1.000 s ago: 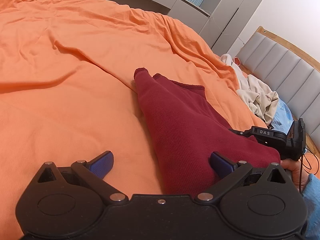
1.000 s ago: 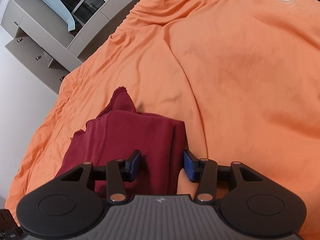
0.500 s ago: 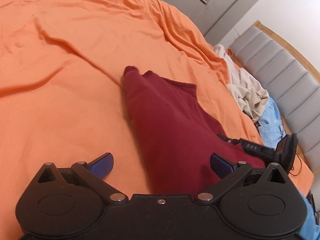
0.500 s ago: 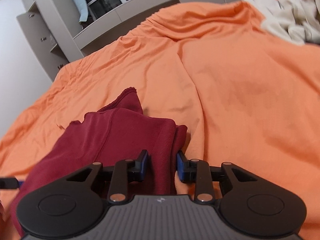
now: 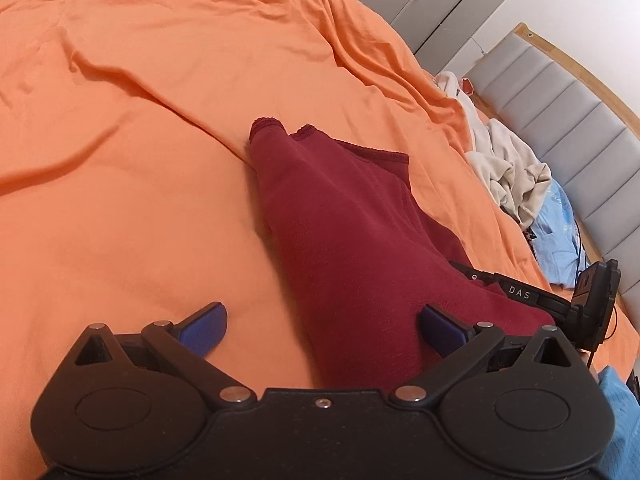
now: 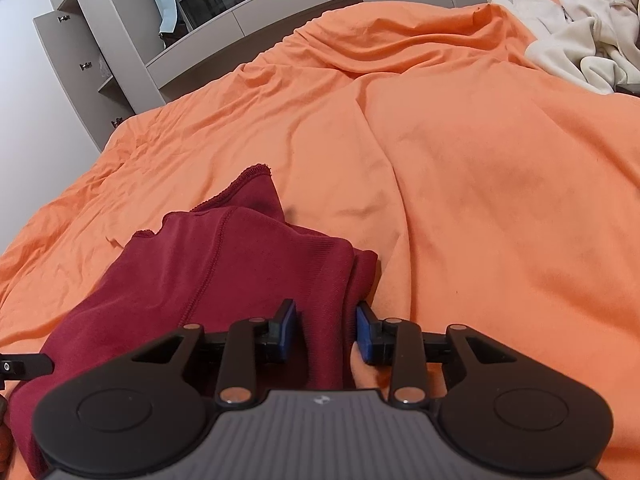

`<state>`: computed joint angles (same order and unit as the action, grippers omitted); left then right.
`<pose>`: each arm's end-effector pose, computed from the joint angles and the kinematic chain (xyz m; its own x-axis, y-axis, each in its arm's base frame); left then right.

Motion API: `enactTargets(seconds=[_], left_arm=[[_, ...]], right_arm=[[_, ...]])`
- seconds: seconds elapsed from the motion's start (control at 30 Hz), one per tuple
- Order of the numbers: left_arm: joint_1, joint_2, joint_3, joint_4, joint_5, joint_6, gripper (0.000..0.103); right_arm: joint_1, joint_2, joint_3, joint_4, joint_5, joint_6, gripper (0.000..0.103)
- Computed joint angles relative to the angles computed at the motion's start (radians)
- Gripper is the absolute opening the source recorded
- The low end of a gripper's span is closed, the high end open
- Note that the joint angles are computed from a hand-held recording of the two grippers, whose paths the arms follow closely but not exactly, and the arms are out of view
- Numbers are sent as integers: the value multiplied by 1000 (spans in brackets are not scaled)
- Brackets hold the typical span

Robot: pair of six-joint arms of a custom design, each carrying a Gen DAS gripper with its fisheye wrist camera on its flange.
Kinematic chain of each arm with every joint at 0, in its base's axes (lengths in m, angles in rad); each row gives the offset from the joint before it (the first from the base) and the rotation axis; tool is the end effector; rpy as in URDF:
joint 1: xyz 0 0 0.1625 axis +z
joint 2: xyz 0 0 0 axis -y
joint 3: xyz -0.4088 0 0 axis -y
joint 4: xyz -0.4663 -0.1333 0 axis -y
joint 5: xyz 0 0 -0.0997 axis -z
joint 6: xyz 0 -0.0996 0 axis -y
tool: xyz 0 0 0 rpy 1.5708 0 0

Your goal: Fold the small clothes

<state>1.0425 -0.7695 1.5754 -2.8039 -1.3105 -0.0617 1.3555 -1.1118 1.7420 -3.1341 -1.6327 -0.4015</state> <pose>-0.2393 -0.7254 0.0642 -0.9149 0.3458 -0.2082 0.4031 0.8089 -0.4280 -0.0247 -0.7081 0.2751 -0.9374 0.0137 0.3479 -0.2598 0.6377 -0.7252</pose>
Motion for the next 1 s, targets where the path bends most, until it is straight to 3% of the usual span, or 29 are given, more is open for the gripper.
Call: enactTargets(seconds=[0.37, 0.53, 0.67, 0.77, 0.83, 0.87, 1.0], left_arm=[[4, 4, -1, -9, -9, 3, 103], [5, 0, 2, -7, -10, 2, 103], [9, -3, 5, -8, -22, 1, 101], [15, 0, -4, 0, -62, -6, 87], [26, 4, -16, 18, -125, -30, 66], [29, 6, -19, 19, -143, -46, 63], [15, 5, -4, -22, -121, -19, 45]], right_arm=[[-1, 0, -2, 3, -1, 2, 38], [9, -2, 3, -16, -11, -18, 23], [21, -5, 12, -48, -18, -22, 18], [32, -7, 20, -78, -24, -22, 17], [40, -9, 24, -94, -27, -20, 17], [43, -10, 26, -102, -26, -16, 17], [58, -24, 38, -132, -3, -7, 15]])
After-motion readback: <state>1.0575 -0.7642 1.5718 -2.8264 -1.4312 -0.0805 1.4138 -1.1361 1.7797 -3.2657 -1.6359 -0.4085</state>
